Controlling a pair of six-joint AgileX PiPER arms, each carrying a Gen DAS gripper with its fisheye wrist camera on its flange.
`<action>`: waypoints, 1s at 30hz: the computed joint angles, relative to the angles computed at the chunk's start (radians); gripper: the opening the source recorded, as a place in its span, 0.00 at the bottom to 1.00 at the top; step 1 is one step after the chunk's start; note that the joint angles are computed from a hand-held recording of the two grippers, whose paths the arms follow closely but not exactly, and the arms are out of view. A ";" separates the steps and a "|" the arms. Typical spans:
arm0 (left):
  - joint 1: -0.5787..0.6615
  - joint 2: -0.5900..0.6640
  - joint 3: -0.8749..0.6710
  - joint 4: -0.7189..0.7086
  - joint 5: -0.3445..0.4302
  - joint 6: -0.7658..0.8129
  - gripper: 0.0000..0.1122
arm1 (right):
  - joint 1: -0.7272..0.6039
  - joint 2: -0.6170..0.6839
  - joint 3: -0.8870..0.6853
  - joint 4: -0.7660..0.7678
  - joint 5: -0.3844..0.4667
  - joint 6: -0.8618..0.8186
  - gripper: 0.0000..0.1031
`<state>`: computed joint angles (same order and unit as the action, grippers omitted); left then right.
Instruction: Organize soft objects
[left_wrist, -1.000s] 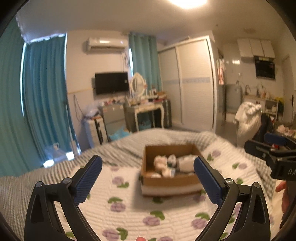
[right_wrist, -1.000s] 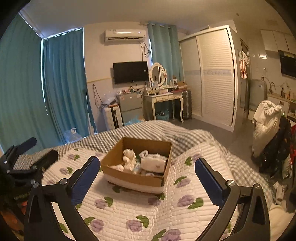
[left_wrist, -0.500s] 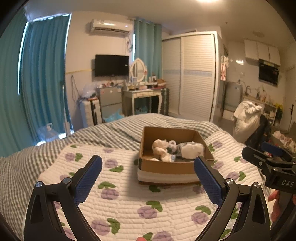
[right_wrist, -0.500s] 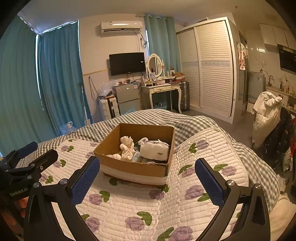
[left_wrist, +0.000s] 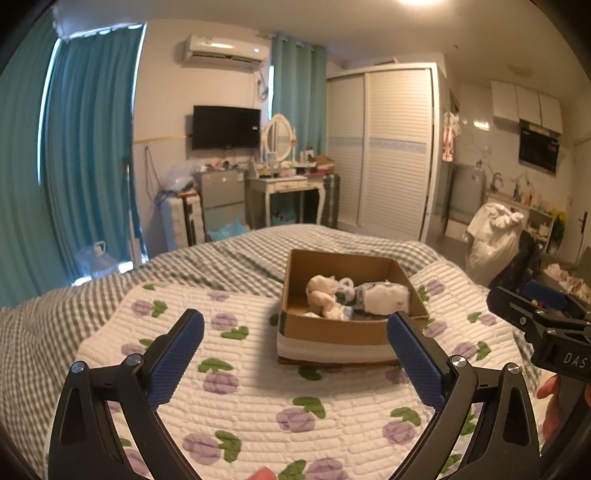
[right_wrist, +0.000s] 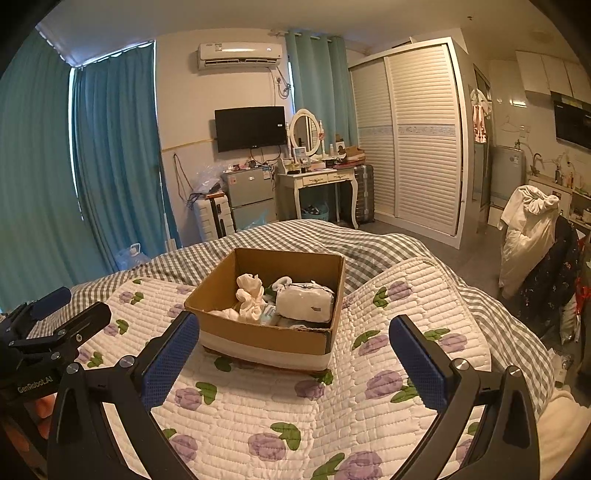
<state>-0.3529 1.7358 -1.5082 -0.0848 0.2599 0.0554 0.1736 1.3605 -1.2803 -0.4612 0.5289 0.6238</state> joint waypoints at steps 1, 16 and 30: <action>-0.001 -0.001 0.000 0.007 0.000 -0.009 0.90 | 0.000 -0.001 0.001 -0.001 -0.001 0.001 1.00; -0.009 -0.010 0.006 0.026 -0.008 -0.023 0.90 | 0.016 0.003 0.004 -0.016 0.004 0.014 1.00; -0.010 -0.013 0.004 0.032 -0.004 -0.022 0.90 | 0.032 0.000 0.013 -0.037 0.009 0.037 1.00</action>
<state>-0.3630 1.7231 -1.5041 -0.0527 0.2557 0.0337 0.2053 1.3604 -1.2674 -0.4980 0.5376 0.6609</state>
